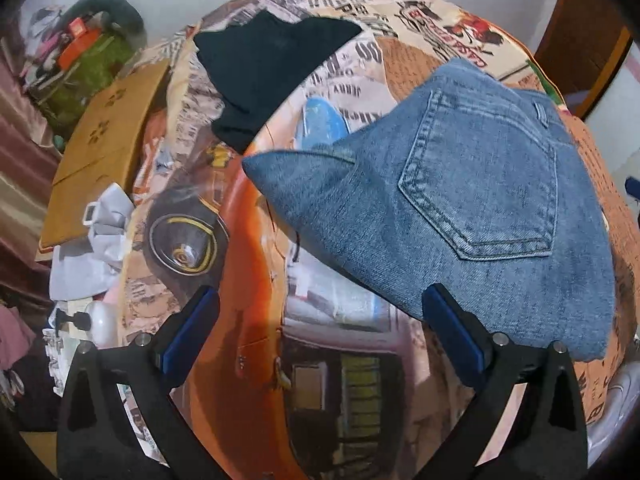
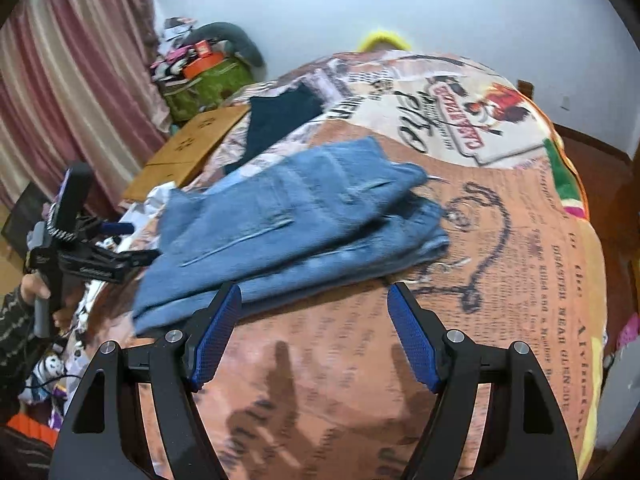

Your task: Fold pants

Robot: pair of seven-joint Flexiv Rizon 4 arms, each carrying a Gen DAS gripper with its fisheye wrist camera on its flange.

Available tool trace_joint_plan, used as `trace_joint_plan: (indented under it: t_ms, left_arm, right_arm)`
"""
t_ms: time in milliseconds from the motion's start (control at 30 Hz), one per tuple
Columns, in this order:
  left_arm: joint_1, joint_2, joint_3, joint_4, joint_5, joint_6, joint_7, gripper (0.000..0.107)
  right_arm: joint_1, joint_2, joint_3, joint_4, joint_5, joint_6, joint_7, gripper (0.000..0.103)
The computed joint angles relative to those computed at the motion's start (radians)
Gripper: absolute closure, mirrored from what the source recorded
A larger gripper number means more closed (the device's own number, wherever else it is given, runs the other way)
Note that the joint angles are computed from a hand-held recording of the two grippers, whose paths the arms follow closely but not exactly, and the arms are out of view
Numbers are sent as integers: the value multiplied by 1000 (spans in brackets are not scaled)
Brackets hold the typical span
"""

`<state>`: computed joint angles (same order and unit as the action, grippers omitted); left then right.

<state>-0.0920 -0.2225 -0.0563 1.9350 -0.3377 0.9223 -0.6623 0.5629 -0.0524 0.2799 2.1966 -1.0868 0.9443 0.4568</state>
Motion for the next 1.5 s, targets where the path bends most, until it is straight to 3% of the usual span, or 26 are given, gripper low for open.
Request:
trace_joint_plan:
  t_ms: [100, 200, 300, 400, 500, 600, 633, 700, 933, 1100, 1267, 1400, 1500]
  left_arm:
    - [8, 19, -15, 3, -69, 30, 41, 5]
    - [-1, -12, -17, -42, -76, 105, 11, 5]
    - [-11, -81, -11, -131, -26, 128, -62, 5]
    - [-51, -188, 37, -257, 111, 163, -212, 5]
    - [-56, -264, 47, -364, 177, 61, -275, 5]
    - [-69, -318, 59, -436, 271, -80, -268, 5]
    - [-69, -318, 57, -425, 287, -69, -262, 5]
    - [-54, -292, 43, -366, 278, -14, -258, 5]
    - [26, -122, -35, -150, 99, -60, -54, 9]
    - [19, -23, -32, -43, -9, -109, 16, 9]
    - [-4, 24, -25, 7, -84, -137, 55, 9]
    - [-33, 52, -26, 36, -98, -60, 87, 9]
    - [-45, 62, -42, 47, -171, 7, 151, 9]
  right_arm:
    - [12, -29, 0, -31, 2, 1, -35, 31]
    - [20, -45, -7, -46, 13, 1, -57, 30]
    - [19, -55, -20, -48, 14, 22, -47, 30]
    - [21, -65, -26, -55, 20, 25, -42, 30]
    - [23, -70, -29, -58, 28, 24, -50, 30]
    - [27, -66, -27, -58, 43, 12, -57, 30]
    - [28, -66, -26, -58, 49, 8, -57, 30]
    - [29, -59, -25, -51, 49, 5, -50, 30]
    - [28, -22, -8, -16, 33, -20, 1, 30]
    - [25, -5, 10, 12, 67, -33, -1, 30]
    - [40, -17, 34, 30, 193, -74, -99, 31]
    - [25, 22, 26, 96, 180, -1, -52, 30]
    - [13, 49, 31, 113, 182, 5, -38, 30]
